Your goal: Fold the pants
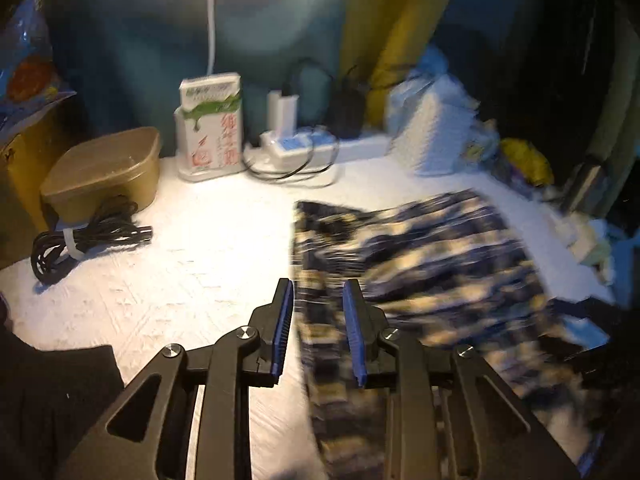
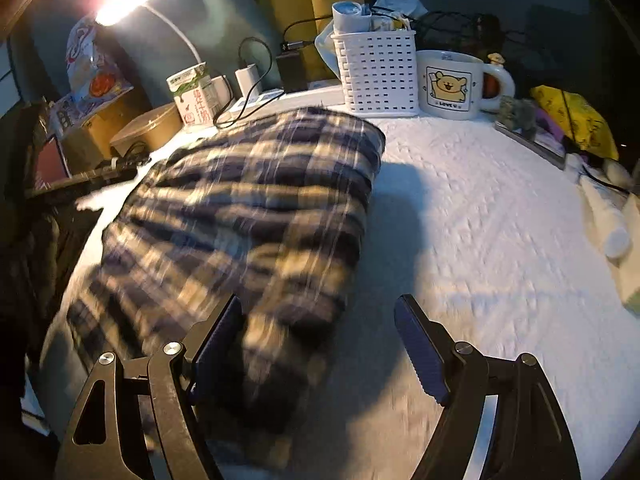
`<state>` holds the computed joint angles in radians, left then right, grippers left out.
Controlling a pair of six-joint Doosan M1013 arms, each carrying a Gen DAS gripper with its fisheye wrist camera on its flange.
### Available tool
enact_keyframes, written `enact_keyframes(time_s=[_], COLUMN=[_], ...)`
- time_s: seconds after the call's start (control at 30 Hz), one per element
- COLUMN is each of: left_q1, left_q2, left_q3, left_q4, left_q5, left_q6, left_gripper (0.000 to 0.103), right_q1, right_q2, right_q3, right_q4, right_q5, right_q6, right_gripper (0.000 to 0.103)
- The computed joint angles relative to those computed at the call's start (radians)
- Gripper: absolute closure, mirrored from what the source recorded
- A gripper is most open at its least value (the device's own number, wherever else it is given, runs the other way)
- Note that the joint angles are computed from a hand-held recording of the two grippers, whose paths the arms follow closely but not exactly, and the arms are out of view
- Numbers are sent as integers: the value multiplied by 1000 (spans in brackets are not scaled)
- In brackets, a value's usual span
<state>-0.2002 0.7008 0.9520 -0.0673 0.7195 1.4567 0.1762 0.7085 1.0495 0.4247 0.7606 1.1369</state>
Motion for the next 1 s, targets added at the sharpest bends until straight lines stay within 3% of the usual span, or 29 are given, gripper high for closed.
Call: enact_keyframes(time_s=[0.13,0.3,0.53,0.67,0.83,0.93,1.0], left_q1=[-14,-32,-21,-11,-5,2,5], left_q2=[-41,4,-5,-19,-5,36,73], left_q3=[73,37,50,49,1,-67,-126], left_q4=[-100,5,2,-8,16,3,1], left_q5=[-32,107,108,85,56,62,99], left_q6=[142,79,88,114,119,137,132], left_gripper=[65,65,58,58,58,58,58], right_q1=[11,22,14,12,-12,-21,-35], right_q2=[-32,-55,-99,-110,-111,-73,-35], right_q3=[69,107,178,171,146,81,23], right_q4=[-65,-133,-138,-178,-40,-3,101], right_q5=[-42,-56,-66,-6,-71,-116,-109], right_q6=[16,29,-23,-33,-127,-122,-159], right_gripper=[23,23,23,23,23,23,23])
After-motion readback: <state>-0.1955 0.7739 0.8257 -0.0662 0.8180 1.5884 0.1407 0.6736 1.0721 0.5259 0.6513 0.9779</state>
